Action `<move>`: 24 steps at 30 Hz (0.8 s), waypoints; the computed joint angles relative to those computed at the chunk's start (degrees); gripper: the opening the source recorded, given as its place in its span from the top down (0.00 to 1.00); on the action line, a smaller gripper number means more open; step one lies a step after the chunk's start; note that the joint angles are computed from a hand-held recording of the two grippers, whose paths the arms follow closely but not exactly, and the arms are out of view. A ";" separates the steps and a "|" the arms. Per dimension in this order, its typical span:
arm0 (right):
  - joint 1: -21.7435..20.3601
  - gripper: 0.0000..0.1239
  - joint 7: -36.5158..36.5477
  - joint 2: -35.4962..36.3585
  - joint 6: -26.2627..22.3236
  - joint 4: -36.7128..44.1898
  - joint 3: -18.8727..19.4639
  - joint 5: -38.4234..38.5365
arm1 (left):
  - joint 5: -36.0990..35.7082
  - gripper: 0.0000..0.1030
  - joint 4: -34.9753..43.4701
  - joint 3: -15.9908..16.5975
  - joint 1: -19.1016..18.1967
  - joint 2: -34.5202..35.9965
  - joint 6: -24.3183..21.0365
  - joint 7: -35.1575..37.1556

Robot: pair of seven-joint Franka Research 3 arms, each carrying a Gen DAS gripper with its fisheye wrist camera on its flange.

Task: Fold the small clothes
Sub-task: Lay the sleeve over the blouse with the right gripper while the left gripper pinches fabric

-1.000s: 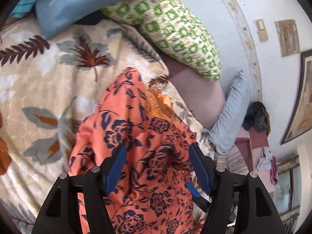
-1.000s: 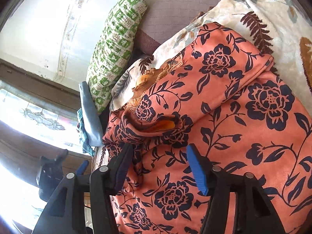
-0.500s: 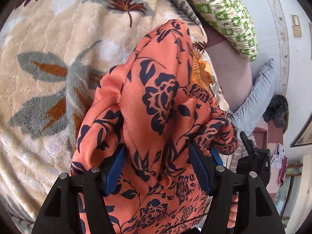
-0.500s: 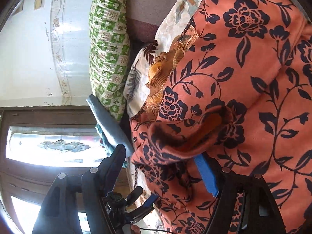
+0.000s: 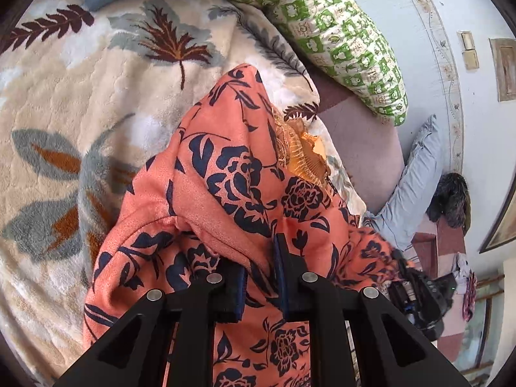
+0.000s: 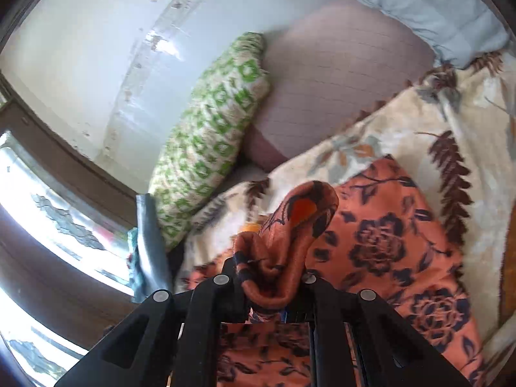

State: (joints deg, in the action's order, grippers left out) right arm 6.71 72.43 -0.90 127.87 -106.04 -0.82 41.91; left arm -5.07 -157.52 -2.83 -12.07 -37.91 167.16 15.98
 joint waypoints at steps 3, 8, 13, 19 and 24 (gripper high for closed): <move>-1.39 0.91 2.87 1.15 1.52 -2.97 -1.07 -4.98 | -0.14 0.86 0.57 -0.12 -0.89 1.59 -1.43 0.26; -3.40 0.91 -1.08 1.66 -1.42 -2.01 -1.75 3.07 | 4.99 0.90 1.31 -6.74 6.04 -0.86 -1.40 -3.24; -3.26 0.90 -17.95 1.00 0.49 2.94 -1.10 24.54 | 17.59 0.89 3.21 -18.44 19.17 -7.14 -2.70 -12.25; -2.30 0.89 -8.47 4.37 3.58 1.33 -0.80 -0.81 | 15.75 0.89 5.45 -10.16 7.69 2.73 -5.91 -8.86; -4.37 0.82 -4.12 3.91 -0.28 -2.63 -1.96 -4.87 | 4.66 0.84 4.55 2.01 -6.62 5.68 0.35 1.73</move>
